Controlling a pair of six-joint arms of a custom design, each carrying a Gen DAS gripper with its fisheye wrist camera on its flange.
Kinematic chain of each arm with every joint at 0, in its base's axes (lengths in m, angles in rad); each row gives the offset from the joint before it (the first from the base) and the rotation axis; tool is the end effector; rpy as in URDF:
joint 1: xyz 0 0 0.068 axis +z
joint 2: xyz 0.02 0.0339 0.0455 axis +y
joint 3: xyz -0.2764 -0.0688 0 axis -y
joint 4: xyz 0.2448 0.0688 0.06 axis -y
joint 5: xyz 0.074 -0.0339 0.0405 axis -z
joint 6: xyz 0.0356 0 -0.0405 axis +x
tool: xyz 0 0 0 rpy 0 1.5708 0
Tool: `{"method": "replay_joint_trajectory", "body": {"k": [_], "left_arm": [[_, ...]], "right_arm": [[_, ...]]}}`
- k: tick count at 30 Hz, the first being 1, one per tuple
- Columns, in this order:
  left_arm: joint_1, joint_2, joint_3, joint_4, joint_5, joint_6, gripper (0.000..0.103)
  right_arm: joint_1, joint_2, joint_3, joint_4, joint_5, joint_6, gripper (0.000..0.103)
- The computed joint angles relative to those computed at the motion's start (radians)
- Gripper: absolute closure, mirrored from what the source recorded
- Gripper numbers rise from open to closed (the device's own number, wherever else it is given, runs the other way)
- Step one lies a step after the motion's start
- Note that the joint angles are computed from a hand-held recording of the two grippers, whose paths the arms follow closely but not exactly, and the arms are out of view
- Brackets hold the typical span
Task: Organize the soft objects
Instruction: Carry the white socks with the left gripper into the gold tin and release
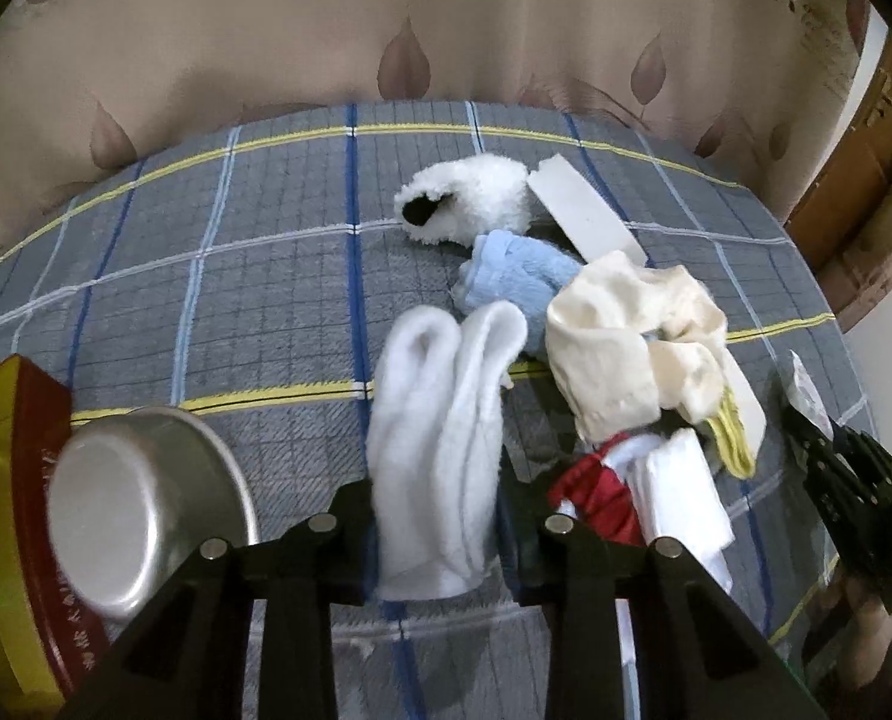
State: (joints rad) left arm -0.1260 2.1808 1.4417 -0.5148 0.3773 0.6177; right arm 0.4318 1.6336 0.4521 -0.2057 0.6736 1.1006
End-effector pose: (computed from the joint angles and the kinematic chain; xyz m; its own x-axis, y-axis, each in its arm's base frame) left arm 0.4280 -0.0674 0.1177 -0.6349 0.6231 -0.4568 0.7340 0.6709 -0.1049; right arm 0.1949 0.0654 0.0855 -0.6040 0.4889 -0.6295 0.6947 0.7100 -0.1151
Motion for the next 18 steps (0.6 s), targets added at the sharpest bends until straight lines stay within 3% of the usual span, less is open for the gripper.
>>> {"method": "replay_joint_trajectory", "body": {"k": [7,18], "left_arm": [[0.055,-0.067,-0.016,-0.049,0.026,0.041,0.073],[0.206,-0.102,0.081,-0.203,0.092,0.115,0.073]], "right_arm": [[-0.004,0.003,0.002,0.000,-0.001,-0.006,0.083],[-0.003,0.001,0.001,0.000,-0.002,-0.005,0.082]]}}
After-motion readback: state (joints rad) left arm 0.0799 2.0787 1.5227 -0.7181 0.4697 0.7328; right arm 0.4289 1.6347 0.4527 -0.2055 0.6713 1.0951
